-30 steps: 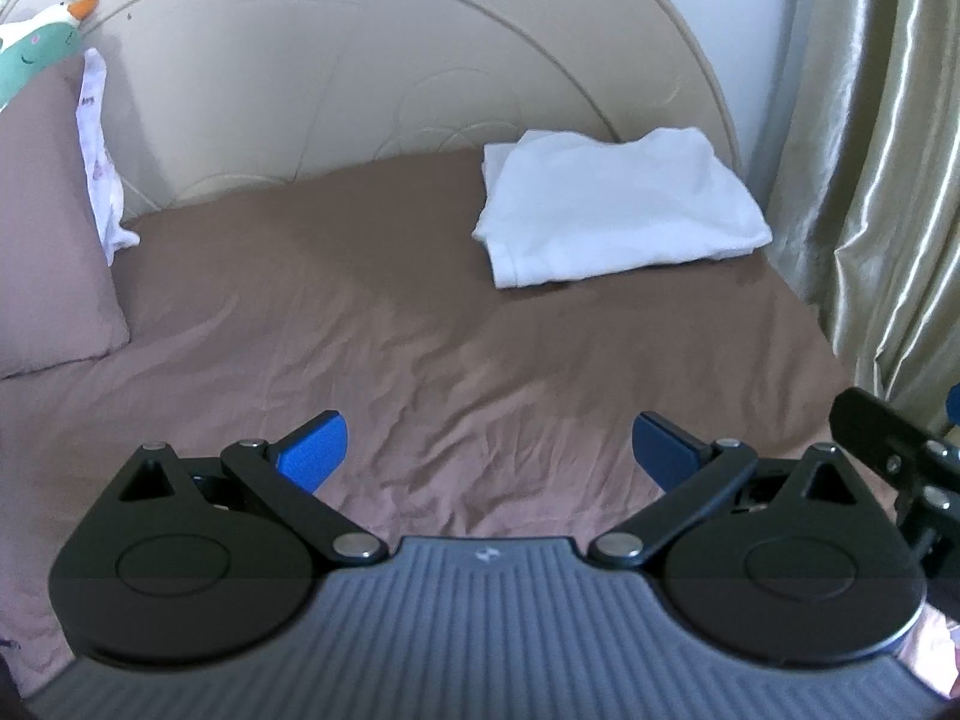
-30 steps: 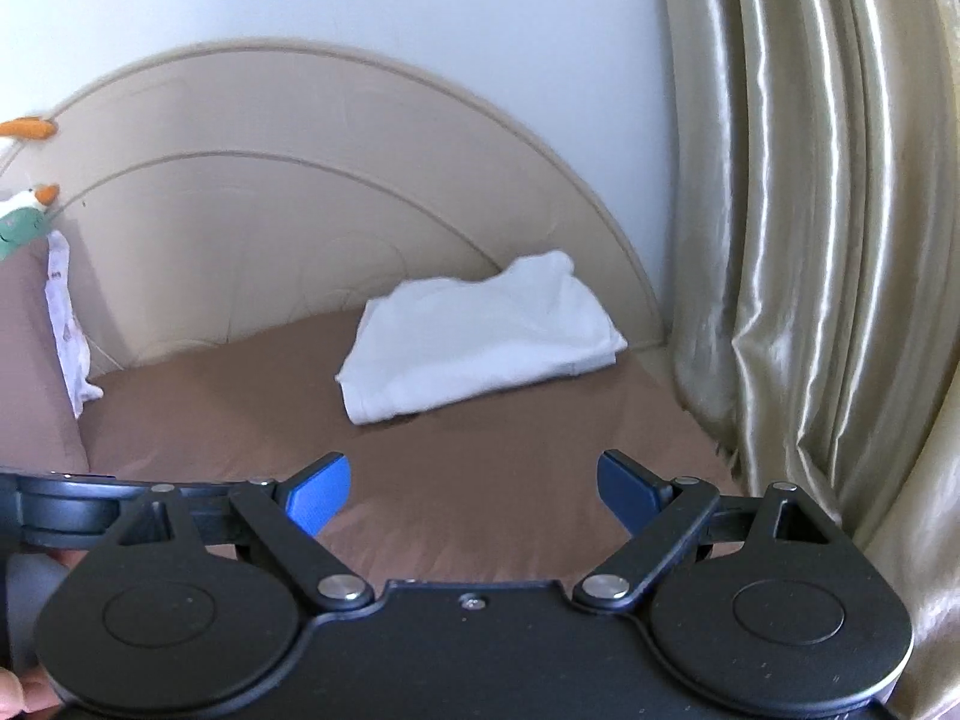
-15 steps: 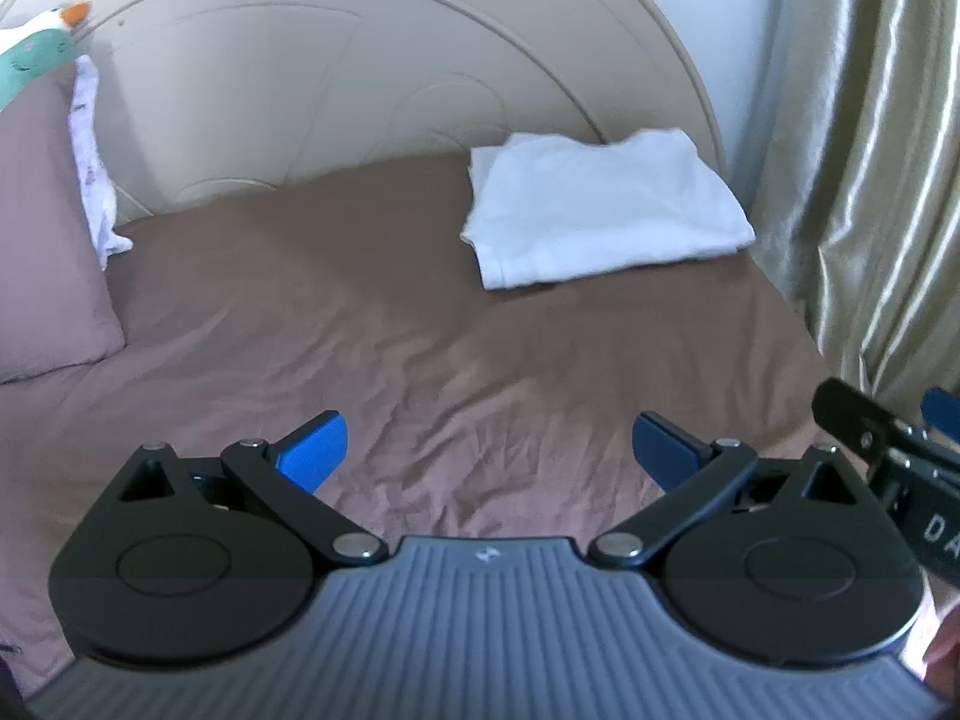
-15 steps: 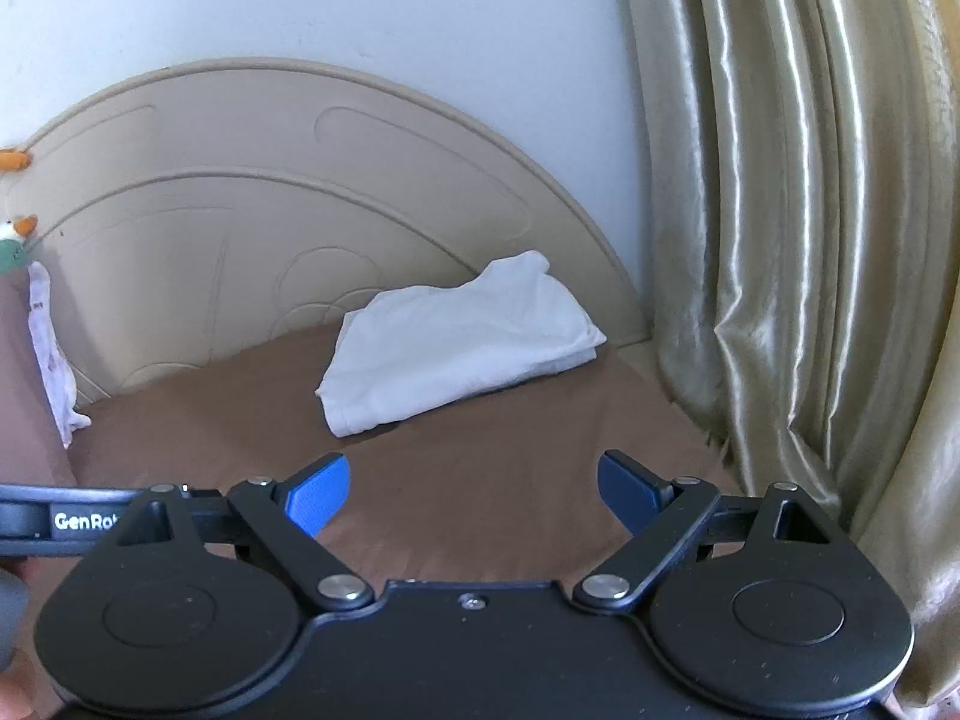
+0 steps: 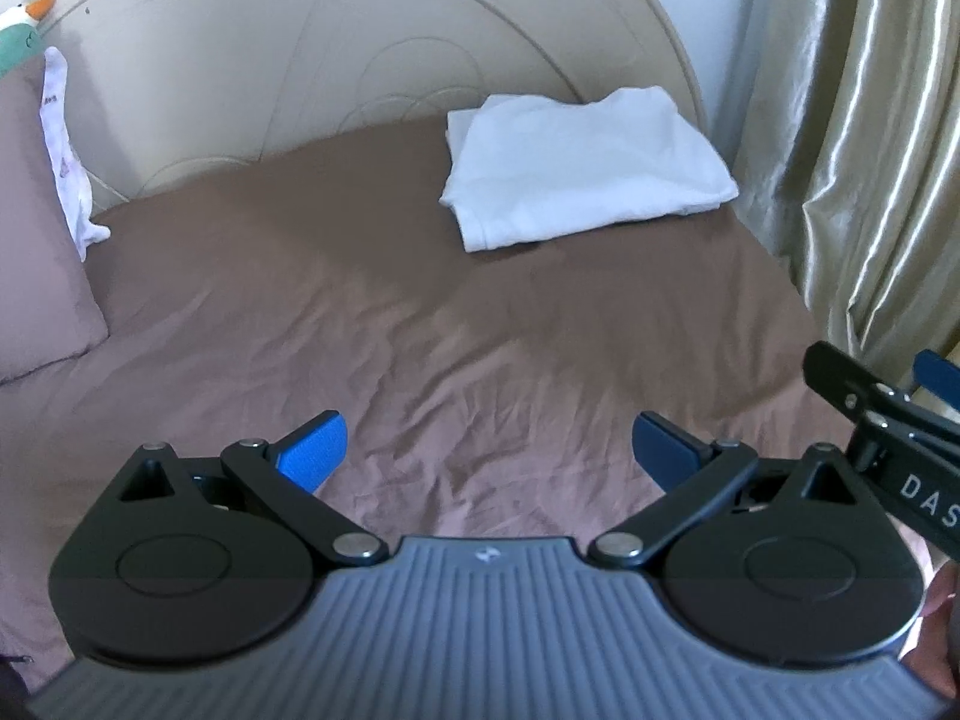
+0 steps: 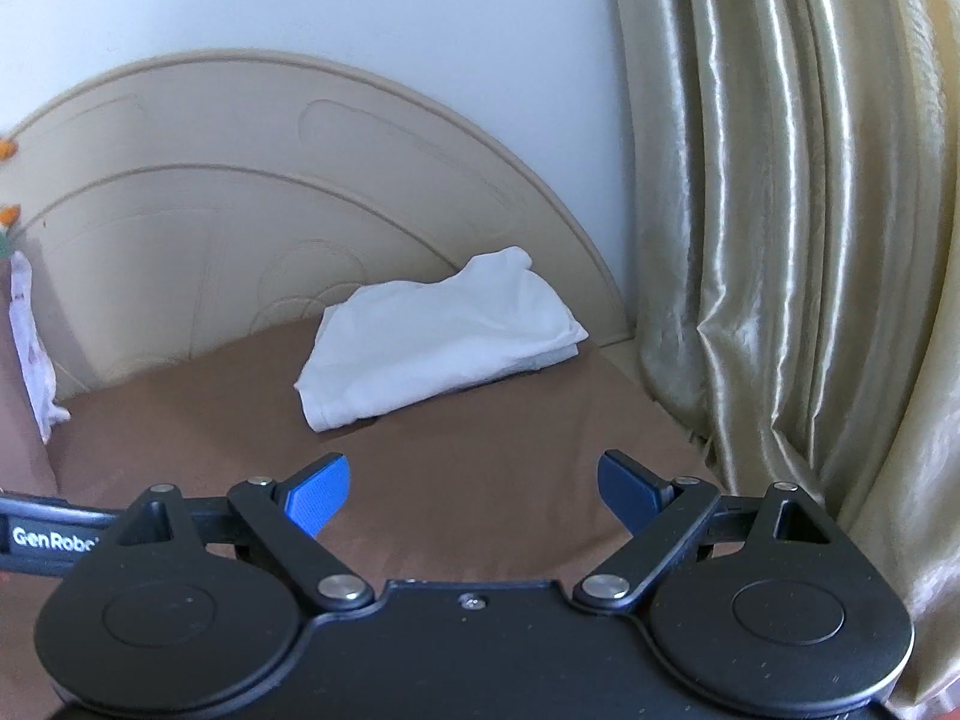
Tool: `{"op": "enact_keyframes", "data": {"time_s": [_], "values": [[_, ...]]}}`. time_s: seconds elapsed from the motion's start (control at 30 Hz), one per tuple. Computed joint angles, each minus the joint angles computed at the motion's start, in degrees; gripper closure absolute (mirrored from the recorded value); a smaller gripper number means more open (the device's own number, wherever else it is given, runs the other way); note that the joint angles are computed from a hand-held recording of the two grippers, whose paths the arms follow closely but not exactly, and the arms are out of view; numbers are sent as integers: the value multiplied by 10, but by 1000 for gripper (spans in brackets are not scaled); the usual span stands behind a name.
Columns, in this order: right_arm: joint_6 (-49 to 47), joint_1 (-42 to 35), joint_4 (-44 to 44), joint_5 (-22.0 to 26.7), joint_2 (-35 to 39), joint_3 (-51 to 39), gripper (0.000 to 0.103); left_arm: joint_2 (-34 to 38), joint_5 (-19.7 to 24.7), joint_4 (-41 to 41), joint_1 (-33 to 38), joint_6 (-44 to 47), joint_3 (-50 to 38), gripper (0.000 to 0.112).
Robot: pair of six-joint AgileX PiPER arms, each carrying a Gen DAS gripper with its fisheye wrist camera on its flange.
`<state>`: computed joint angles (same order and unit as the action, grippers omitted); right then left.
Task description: Fold clothes
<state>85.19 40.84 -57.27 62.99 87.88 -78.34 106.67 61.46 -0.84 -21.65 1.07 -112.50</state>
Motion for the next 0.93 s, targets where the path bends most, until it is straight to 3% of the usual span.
{"op": "enact_keyframes", "data": {"time_s": [0.93], "values": [[-2,15,1,22,29,-25,10,-3,0,22,16,36,21,9]]}}
